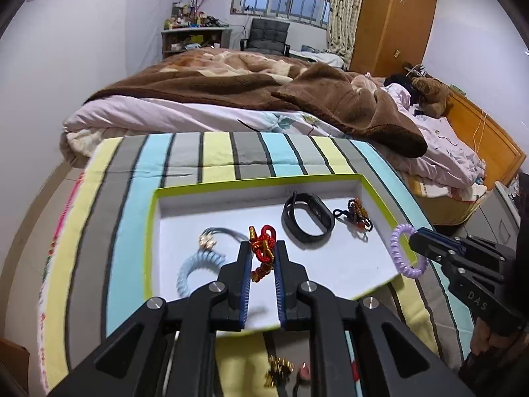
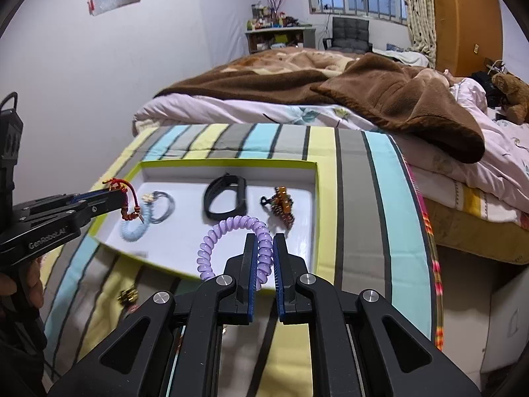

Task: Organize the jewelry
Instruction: 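Carry the red clip into the green box with left while right carries the purple coil there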

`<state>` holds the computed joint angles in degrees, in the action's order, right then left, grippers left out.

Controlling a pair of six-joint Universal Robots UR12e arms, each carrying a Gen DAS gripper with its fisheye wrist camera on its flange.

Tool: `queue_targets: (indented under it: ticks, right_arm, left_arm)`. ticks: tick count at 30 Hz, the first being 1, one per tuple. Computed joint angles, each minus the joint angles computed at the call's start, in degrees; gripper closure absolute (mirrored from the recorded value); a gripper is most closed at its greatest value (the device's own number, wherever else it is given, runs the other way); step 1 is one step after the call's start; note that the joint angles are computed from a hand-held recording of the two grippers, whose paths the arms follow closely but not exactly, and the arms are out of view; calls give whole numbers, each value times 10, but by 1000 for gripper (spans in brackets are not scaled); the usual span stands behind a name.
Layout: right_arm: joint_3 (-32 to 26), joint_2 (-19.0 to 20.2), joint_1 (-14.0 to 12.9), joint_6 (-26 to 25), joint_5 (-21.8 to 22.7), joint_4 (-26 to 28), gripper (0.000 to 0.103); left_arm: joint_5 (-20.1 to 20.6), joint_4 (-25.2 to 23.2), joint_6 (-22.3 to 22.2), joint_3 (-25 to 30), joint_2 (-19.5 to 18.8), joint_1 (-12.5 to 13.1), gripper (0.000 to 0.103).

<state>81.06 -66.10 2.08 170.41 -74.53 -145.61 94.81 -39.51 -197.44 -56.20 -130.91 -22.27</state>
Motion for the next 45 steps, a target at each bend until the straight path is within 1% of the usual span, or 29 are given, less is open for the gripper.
queue_targets:
  ticks: [4, 8, 13, 19, 27, 32, 36, 38, 41, 45]
  right_arm:
    - [-21, 18, 0, -7, -4, 23, 94]
    - [-35, 31, 1, -16, -10, 40, 94]
    - [-45, 41, 5, -26, -20, 57, 94]
    - [-49, 45, 6, -38, -25, 64, 94]
    - [-53, 49, 7, -46, -26, 72, 93]
    - [-53, 49, 9, -51, -29, 71, 93]
    - [-53, 50, 9, -52, -31, 71, 93]
    - [-54, 50, 10, -53, -35, 70, 93]
    - [-54, 50, 10, -52, -35, 69, 93]
    - [-52, 49, 9, -49, -32, 67, 92]
  left_arm:
    - [-12, -22, -10, 32, -22, 5, 89]
    - [-42, -35, -12, 54, -38, 11, 89]
    - [-46, -55, -14, 82, -56, 13, 89]
    - [-50, -78, -11, 106, -71, 14, 89]
    - [-54, -95, -24, 114, -79, 15, 89]
    - [-55, -100, -21, 116, -80, 15, 88]
    - [-52, -102, -26, 119, -81, 14, 85]
    - [-52, -102, -24, 120, -82, 14, 80]
    - [-52, -102, -25, 120, -82, 14, 76]
    - [-52, -99, -32, 117, -80, 15, 73]
